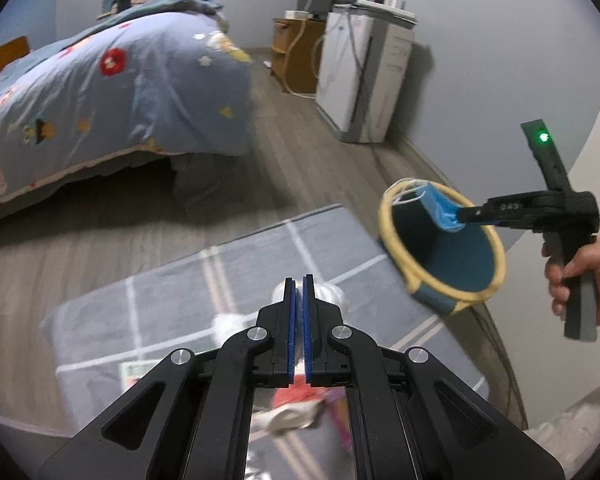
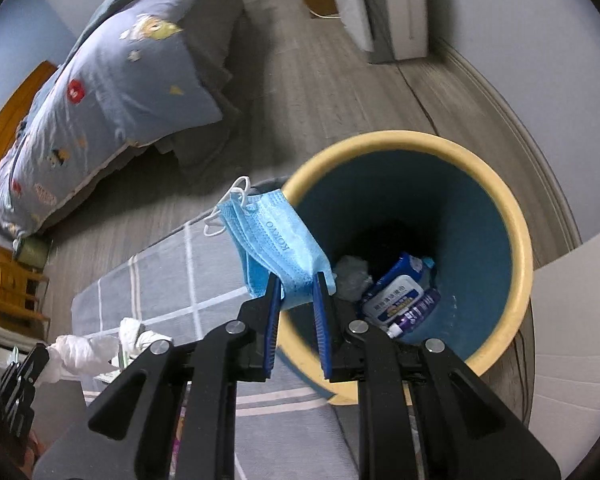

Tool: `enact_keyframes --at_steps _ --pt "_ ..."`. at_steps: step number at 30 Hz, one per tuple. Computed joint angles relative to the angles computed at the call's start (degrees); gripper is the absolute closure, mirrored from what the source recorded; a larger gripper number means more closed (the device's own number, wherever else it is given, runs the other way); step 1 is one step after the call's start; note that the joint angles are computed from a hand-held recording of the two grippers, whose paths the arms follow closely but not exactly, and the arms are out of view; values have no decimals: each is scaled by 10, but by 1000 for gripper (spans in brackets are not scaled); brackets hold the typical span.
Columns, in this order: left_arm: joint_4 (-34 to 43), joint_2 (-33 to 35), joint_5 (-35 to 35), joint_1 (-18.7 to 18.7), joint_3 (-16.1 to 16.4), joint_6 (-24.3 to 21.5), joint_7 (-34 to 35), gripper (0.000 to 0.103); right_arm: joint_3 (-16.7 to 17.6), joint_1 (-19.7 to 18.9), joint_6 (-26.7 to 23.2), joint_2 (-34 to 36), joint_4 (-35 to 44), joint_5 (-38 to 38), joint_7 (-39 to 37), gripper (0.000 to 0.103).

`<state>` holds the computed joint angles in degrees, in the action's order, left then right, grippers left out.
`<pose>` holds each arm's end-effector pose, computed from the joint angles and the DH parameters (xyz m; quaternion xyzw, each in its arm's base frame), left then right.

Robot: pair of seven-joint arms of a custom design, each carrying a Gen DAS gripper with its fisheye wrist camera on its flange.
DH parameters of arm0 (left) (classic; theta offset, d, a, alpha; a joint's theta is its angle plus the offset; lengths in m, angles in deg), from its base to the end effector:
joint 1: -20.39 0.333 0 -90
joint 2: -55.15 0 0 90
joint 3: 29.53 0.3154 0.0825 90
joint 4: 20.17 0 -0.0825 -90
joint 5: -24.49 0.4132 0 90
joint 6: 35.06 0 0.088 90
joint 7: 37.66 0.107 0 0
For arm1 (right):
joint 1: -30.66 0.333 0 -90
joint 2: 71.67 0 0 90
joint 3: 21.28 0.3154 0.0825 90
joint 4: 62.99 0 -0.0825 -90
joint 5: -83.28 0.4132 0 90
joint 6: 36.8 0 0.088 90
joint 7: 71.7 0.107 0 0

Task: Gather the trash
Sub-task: 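Carry the blue mask over the bin with the right tool while the left tool carries the tissue, then open both tools to drop the mask and tissue into the bin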

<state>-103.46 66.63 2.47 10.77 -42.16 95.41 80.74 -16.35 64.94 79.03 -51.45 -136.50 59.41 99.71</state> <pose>0.6459 -0.2563 0.6431 -0.3898 0.8477 -0.3476 0.0936 0.5845 0.4316 0.5949 -0.4334 0.8614 -0.1299 0.2308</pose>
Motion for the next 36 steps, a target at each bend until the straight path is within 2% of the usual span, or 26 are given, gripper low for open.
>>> enact_keyframes --at_steps 2,7,11,21,23,24,25,26,27,28,30,32,33,34,36 --pt "22 17 -1 -10 -7 -7 -10 99 -2 -5 9 -27 -42 1 16 87" --pt "67 56 8 -40 -24 -14 -23 99 4 -33 70 -102 -164 14 89 87" --pt "95 83 27 -70 -35 -20 -23 99 13 -52 83 -146 -227 9 135 87" --pt "171 160 86 -129 -34 -22 -38 98 30 -75 60 -167 -261 17 152 85" --pt "196 179 90 -135 -34 -27 -49 86 30 -77 62 -167 -262 17 153 77" --pt "202 185 93 -137 -34 -26 -50 84 30 -77 59 -166 -260 16 150 73" --pt "203 186 96 -139 -34 -23 -49 77 31 -77 57 -166 -259 17 148 69" --pt "198 185 95 -138 -35 -19 -45 62 31 -77 56 -165 -258 16 148 60" --pt "184 175 90 -134 -38 -11 -41 53 31 -77 56 -165 -258 15 149 50" --pt "170 167 83 -130 -41 -2 -35 43 31 -77 58 -165 -257 12 152 44" --pt "149 155 77 -125 -40 10 -33 38 31 -77 70 -163 -257 6 159 23" --pt "140 149 75 -122 -39 11 -37 25 31 -75 62 -158 -247 -2 161 13" --pt "132 143 78 -122 -36 17 -42 21 32 -73 53 -154 -238 -5 157 10" --pt "123 138 82 -122 -32 24 -47 13 32 -71 43 -146 -225 -9 149 9" --pt "106 125 100 -124 -23 38 -63 10 33 -66 22 -135 -204 -11 137 6"
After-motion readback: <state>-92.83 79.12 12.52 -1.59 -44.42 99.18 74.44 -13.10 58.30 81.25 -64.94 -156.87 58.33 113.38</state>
